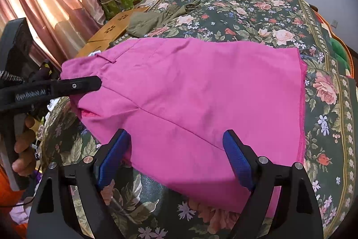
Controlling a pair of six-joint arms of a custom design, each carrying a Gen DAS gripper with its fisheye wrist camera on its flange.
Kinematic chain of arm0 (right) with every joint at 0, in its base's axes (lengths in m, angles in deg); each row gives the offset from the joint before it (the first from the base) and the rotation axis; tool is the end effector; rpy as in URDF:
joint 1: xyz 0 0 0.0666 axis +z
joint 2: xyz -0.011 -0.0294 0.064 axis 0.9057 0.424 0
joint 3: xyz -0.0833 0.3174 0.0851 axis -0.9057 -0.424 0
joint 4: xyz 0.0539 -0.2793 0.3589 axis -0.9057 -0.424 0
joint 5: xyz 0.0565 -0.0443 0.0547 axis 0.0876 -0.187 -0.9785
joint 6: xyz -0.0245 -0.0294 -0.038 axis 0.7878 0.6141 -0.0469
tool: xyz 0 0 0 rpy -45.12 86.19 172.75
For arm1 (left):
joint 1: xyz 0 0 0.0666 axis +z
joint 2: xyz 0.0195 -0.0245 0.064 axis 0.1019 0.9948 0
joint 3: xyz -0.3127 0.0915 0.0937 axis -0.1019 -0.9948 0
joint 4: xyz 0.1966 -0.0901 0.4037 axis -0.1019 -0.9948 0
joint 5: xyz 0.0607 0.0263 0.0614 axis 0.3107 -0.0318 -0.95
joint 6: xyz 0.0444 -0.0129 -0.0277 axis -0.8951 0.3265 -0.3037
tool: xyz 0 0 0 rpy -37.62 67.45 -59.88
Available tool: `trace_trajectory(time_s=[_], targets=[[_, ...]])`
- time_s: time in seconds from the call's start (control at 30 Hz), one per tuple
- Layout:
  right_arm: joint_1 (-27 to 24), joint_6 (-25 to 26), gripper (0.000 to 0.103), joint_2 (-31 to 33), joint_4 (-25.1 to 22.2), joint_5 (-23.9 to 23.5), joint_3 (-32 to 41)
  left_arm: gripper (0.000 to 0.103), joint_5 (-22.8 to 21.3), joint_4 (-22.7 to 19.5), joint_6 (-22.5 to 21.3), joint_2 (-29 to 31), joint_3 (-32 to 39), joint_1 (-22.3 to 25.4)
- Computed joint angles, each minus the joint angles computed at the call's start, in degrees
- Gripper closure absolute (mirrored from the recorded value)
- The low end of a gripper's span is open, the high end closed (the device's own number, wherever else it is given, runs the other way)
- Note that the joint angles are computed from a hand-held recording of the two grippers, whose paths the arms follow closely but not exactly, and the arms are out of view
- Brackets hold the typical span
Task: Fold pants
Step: 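Grasp the pants edge with the left tool and lift it up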
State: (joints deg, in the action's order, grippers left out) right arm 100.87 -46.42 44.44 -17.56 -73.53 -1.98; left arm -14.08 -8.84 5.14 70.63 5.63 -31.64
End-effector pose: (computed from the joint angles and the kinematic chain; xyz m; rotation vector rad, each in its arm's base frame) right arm 0.2997 0.2142 0.3785 -0.0596 2.5279 0.4251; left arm 0.4110 -0.3154 0.3584 0.3060 2.5741 -0.3971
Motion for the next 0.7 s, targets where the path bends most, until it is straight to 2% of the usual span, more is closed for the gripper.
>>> trace_trajectory(time_s=[0.03,0.23,0.33,0.4,0.53,0.63,0.7], targets=[[0.0,0.0,0.019,-0.2,-0.2,0.1,0.0,0.081,-5.1,0.3,-1.9,-0.7,-0.4,-1.2],[-0.1,-0.2,0.019,-2.9,-2.4,3.0,-0.9,0.082,-22.1,2.6,-9.4,-4.1,-3.2,-2.6],[-0.7,-0.5,0.019,-4.7,-3.8,3.5,-2.0,0.082,-28.4,3.2,-12.7,-4.7,-3.3,-2.4],[-1.3,-1.5,0.019,-5.9,-4.1,2.6,-3.2,0.082,-30.2,4.9,-14.7,-5.4,-3.8,-2.4],[-2.5,-4.7,0.019,-7.2,-2.7,-0.7,-5.2,0.084,-31.1,8.4,-18.7,-6.1,-3.7,-4.1],[-2.4,-4.7,0.019,-7.3,-2.4,-0.6,-5.4,0.084,-29.0,10.0,-19.7,-5.2,-2.0,-5.1],[-2.1,-4.5,0.019,-7.1,-2.7,-0.2,-5.1,0.084,-25.4,9.8,-20.1,-4.3,-0.2,-5.6]])
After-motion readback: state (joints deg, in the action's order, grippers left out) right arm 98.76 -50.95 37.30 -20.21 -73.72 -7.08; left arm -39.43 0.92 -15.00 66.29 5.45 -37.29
